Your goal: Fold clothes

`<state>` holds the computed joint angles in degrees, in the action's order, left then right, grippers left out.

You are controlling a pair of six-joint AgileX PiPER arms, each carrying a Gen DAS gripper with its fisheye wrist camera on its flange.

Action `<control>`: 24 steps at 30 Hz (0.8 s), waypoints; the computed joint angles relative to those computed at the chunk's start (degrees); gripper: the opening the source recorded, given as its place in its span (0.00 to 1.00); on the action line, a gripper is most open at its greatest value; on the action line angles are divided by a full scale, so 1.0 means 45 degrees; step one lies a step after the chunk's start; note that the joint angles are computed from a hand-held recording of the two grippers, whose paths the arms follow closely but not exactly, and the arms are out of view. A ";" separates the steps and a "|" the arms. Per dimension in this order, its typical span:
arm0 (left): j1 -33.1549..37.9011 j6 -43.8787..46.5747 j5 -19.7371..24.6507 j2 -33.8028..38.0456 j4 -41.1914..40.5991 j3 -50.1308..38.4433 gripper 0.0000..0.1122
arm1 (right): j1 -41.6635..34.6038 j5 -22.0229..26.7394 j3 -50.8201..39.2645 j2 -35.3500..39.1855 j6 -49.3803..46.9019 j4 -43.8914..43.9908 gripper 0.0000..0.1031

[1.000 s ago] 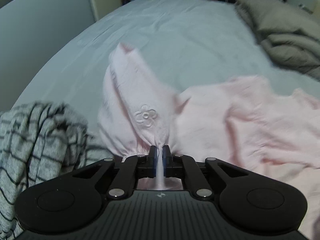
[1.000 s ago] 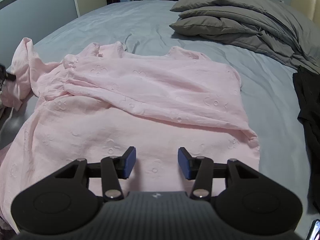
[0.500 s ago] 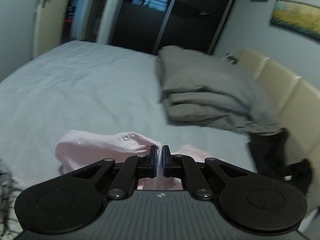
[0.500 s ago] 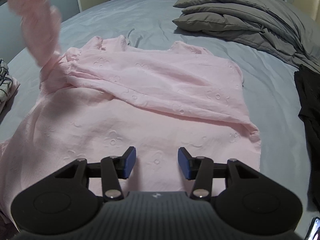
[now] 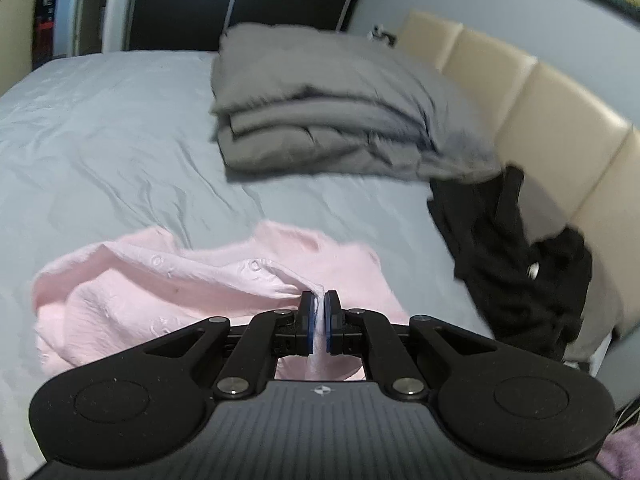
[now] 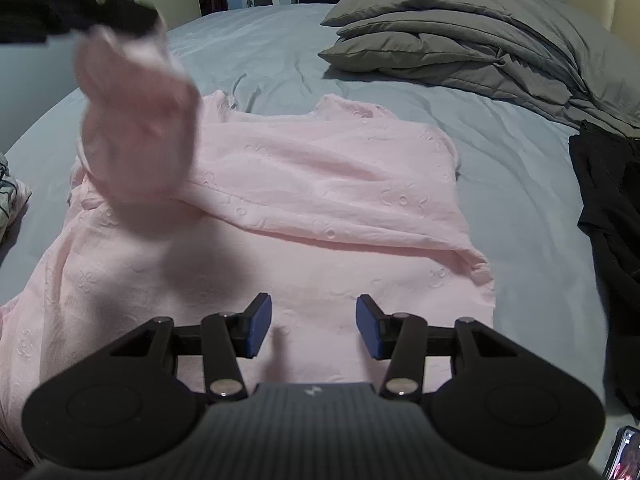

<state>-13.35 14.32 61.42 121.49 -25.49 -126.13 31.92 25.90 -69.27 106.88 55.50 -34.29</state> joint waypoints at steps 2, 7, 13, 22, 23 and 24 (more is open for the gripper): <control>-0.0162 0.0326 -0.0325 -0.0110 0.0071 0.0737 0.03 | -0.0019 -0.0061 0.0052 -0.0043 -0.0004 -0.0005 0.49; -0.0355 0.1119 -0.1524 -0.0775 -0.0014 0.3078 0.03 | -0.0008 -0.0242 0.0179 -0.0179 0.0078 -0.0176 0.49; -0.0492 0.1016 -0.1709 -0.0521 0.0120 0.3035 0.07 | -0.0013 -0.0706 0.0395 -0.0411 -0.0103 -0.0227 0.50; -0.0180 0.1256 -0.1711 -0.0774 -0.0185 0.3359 0.21 | 0.0119 -0.1618 0.0452 -0.0463 0.1085 -0.1628 0.61; -0.0147 0.1295 -0.1697 -0.0814 -0.0199 0.3410 0.21 | 0.0150 -0.1726 0.0387 -0.0420 0.1091 -0.1709 0.61; -0.0111 0.1366 -0.1737 -0.0881 -0.0176 0.3500 0.21 | 0.0180 -0.1830 0.0319 -0.0374 0.1097 -0.1793 0.61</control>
<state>-13.85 20.47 53.60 117.53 -26.28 -110.38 32.72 17.66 -67.84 105.19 60.44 -42.36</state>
